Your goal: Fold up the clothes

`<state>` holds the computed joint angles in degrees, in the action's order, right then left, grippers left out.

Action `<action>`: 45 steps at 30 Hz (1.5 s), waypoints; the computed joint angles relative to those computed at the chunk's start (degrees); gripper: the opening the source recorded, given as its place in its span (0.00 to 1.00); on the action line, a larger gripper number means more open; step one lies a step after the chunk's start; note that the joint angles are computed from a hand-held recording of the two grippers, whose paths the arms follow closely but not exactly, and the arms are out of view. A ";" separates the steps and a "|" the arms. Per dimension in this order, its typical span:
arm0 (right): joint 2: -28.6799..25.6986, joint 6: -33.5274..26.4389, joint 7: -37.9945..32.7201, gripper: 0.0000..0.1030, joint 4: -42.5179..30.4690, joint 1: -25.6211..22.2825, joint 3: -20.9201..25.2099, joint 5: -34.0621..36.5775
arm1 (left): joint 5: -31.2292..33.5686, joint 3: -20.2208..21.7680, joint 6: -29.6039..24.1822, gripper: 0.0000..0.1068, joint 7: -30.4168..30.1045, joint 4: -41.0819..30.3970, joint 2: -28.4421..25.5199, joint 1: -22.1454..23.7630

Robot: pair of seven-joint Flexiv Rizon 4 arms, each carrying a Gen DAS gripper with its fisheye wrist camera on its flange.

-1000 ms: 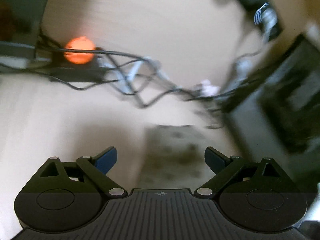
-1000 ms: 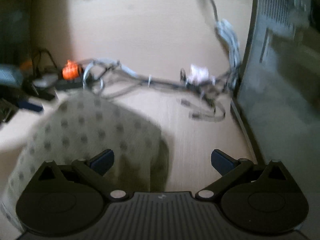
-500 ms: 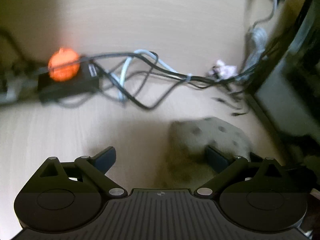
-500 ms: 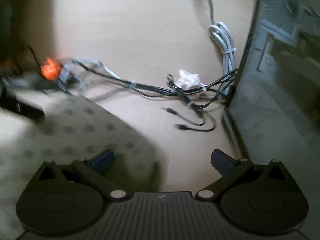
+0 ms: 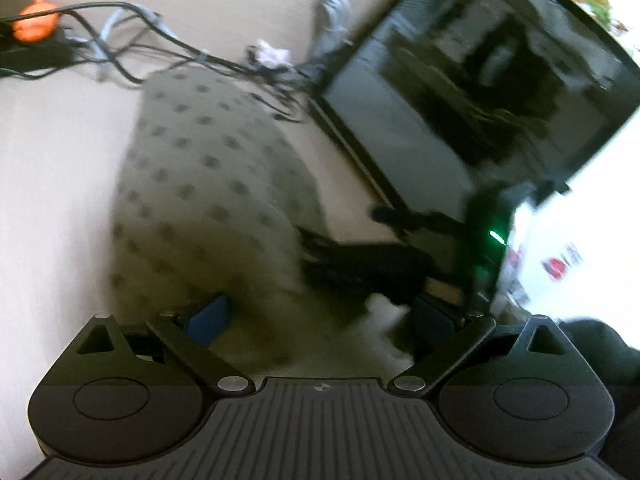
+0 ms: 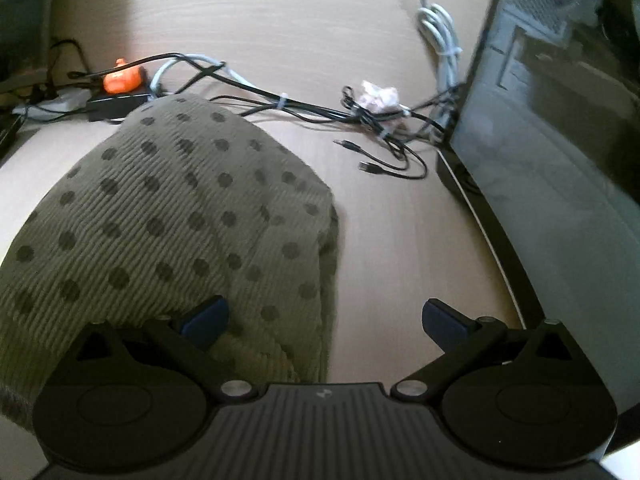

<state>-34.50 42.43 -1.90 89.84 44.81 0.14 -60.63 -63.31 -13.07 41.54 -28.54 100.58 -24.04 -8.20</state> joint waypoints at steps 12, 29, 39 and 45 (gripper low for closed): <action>1.00 24.67 13.22 1.00 -0.35 -7.29 -1.83 -7.40 | 13.21 5.70 22.89 0.93 -13.67 -15.28 -9.01 -6.44; -3.98 9.18 2.13 1.00 -7.72 -2.26 -5.77 -0.66 | 43.38 8.56 17.96 0.94 -30.49 -34.77 -22.38 -7.89; -7.93 7.07 -9.24 1.00 -12.13 -1.81 -5.38 3.75 | 33.38 -5.47 16.12 0.93 -25.66 -23.16 -16.52 3.74; -2.84 25.59 6.38 1.00 -4.88 -3.53 -7.16 1.25 | 25.50 -5.36 12.38 0.93 -18.05 -11.86 -9.87 5.58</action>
<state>-37.34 68.02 4.47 84.96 41.28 -7.03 -59.38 -37.81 -18.43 53.92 -46.59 88.73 -33.91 -2.62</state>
